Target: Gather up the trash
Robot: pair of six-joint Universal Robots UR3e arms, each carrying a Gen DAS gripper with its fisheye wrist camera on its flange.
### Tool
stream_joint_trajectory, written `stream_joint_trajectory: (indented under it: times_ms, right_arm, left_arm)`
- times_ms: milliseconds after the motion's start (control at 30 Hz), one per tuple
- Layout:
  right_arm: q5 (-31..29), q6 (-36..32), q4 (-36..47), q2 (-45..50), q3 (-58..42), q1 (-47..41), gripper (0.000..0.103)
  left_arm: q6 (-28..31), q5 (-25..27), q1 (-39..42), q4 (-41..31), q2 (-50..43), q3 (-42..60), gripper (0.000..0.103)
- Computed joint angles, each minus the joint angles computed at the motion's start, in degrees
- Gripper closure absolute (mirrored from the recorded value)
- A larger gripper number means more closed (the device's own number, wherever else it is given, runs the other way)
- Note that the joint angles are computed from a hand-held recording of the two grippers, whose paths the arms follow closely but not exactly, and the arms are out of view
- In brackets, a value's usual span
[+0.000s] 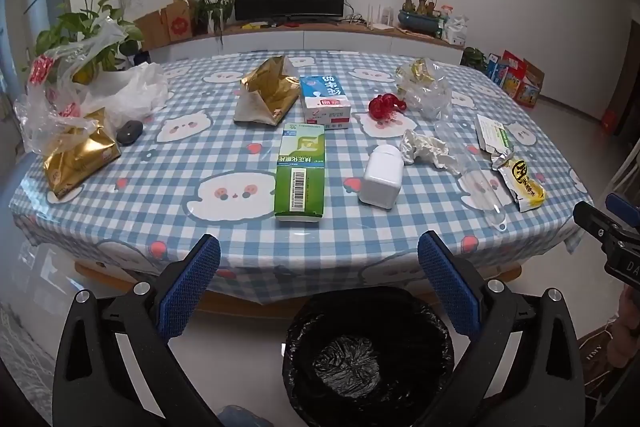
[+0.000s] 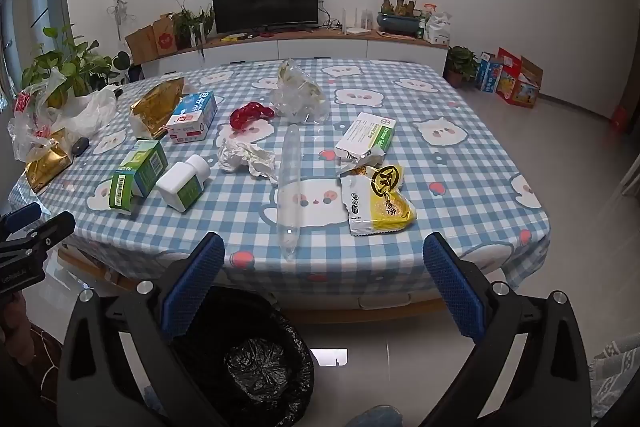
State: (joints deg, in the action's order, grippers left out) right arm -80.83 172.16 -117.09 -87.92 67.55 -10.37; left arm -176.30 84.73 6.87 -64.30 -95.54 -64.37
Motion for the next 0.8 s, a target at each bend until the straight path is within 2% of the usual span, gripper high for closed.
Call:
stream_joint_trajectory:
  times_ms: [267,800]
  right_arm:
    - [-1.5,0.4,0.1,0.8,-1.1,1.1,0.007]
    - [-0.1,0.0,-1.1,-1.0,1.7,-0.1,0.007]
  left_arm:
    - [0.0,-0.3,0.4,-1.4,0.2,0.9,0.006]
    - [-0.6,-0.3,-0.2,-2.0,-0.2,2.1,0.006]
